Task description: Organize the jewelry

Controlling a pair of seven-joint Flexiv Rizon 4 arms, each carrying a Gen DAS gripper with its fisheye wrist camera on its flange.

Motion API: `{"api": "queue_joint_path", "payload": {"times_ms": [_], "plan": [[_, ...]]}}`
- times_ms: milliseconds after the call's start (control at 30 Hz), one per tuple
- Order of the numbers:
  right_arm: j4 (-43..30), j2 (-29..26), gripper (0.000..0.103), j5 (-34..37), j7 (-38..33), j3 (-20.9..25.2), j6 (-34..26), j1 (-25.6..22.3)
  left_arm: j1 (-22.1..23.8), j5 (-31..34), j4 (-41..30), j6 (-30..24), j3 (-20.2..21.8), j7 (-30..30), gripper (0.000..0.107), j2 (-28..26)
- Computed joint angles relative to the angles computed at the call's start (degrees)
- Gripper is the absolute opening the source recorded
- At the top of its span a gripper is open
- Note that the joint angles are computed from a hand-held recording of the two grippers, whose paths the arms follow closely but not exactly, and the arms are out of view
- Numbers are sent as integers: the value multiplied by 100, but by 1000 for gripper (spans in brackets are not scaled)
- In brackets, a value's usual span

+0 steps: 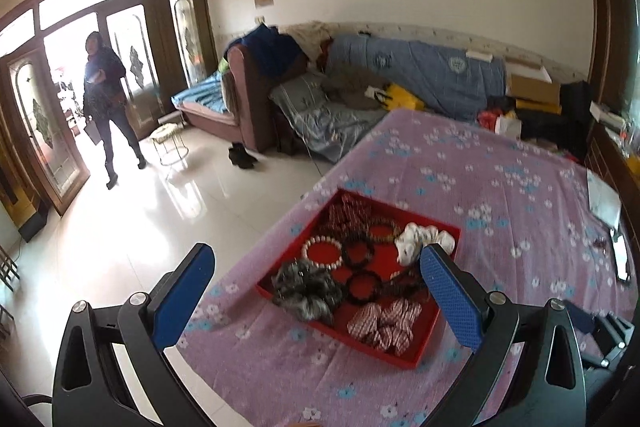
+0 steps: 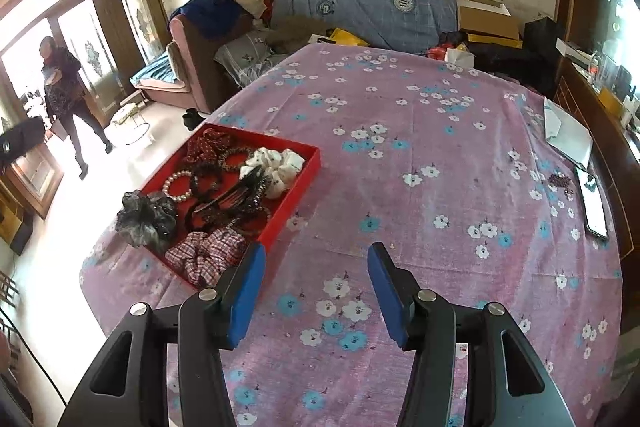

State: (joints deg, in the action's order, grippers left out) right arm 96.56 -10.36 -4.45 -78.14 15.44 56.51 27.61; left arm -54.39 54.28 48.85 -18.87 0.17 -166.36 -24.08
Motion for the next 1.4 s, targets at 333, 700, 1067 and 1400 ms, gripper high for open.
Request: {"api": "queue_joint_path", "payload": {"times_ms": [333, 700, 1067, 1400], "plan": [[-15, -102, 59, -234, 279, -47, -73, 79, 445, -616, 392, 678, -127, 201, 102, 60], [44, -180, 60, -795, 939, -148, -201, 210, 936, -1205, 1120, 1354, -262, 276, 102, 357], [78, -160, 64, -1180, 1382, -131, -291, 351, 1362, -1611, 1811, 1925, -479, 383, 102, 666], [-26, -206, 64, -1421, 1674, -117, -438, 508, 1574, -1738, 2268, 2209, -596, 406, 102, 938]]}}
